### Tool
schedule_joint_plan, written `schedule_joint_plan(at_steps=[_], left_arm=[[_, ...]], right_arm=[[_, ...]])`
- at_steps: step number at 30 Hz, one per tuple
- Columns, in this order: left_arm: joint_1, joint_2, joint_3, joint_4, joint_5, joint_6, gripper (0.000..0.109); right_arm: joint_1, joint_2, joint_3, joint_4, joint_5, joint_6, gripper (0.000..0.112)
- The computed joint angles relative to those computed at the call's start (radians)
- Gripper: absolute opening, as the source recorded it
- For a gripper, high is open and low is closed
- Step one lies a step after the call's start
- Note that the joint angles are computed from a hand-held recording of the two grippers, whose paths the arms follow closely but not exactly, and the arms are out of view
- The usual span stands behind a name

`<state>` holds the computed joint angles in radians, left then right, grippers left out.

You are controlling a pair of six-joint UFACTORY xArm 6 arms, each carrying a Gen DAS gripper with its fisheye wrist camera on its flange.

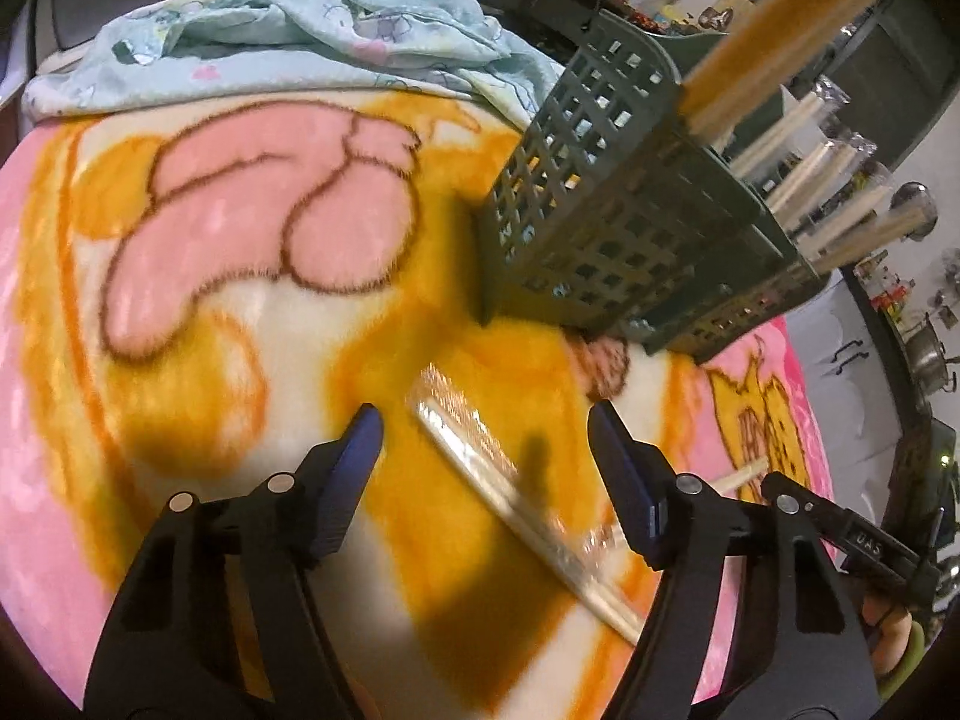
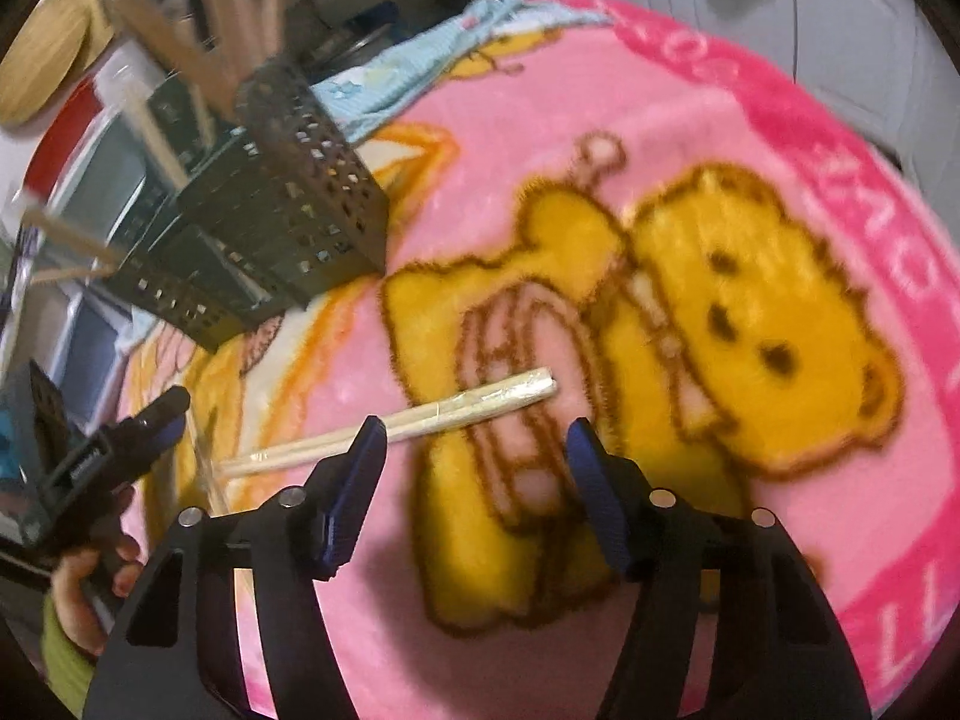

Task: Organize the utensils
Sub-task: 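Lower the right tool and close it on a wrapped chopstick while the left tool grasps another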

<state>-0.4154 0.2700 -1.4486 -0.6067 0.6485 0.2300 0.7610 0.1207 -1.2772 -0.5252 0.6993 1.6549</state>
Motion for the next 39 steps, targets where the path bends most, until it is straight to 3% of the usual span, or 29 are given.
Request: schedule_joint_plan(at_steps=[4,10,15,17,18,21,25,28,30,33,36,39], left_arm=[[-0.01,0.032,-0.049,0.085,0.006,-0.057,0.061],[-0.026,0.066,-0.09,0.24,-0.014,-0.145,0.051],[-0.028,0.064,-0.072,0.345,-0.054,-0.189,0.027],[-0.022,0.066,-0.073,0.361,-0.058,-0.195,0.02],[-0.021,0.065,-0.073,0.361,-0.057,-0.195,0.016],[-0.014,0.063,-0.076,0.338,-0.049,-0.179,0.01],[0.011,0.056,-0.083,0.214,-0.016,-0.105,0.0],[0.024,0.04,-0.072,0.133,-0.019,-0.042,0.0],[0.026,0.02,-0.053,0.107,-0.03,-0.01,0.0],[0.03,-0.014,-0.025,0.048,-0.04,0.046,0.0],[0.029,-0.056,0.008,-0.007,-0.051,0.11,0.0],[0.024,-0.081,0.026,-0.025,-0.047,0.135,0.0]], right_arm=[[-0.015,0.016,-0.023,0.008,0.01,0.002,0.05],[-0.028,0.044,-0.061,0.012,0.038,-0.014,0.03],[-0.044,0.049,-0.057,-0.004,-0.002,0.008,0.022],[-0.053,0.039,-0.036,-0.01,-0.041,0.025,0.014],[-0.057,0.032,-0.022,-0.014,-0.065,0.034,0.001],[-0.066,0.022,-0.001,-0.031,-0.127,0.044,0.0],[-0.065,0.016,-0.003,-0.06,-0.153,0.052,0.001],[-0.072,0.005,0.022,0.034,-0.187,0.009,0.002],[-0.068,0.003,0.019,0.06,-0.159,0.021,0.009],[-0.064,0.028,-0.032,0.086,-0.075,0.007,0.034],[-0.077,0.052,-0.049,0.149,-0.09,-0.004,0.034],[-0.085,0.104,-0.131,0.209,-0.029,-0.025,0.034]])
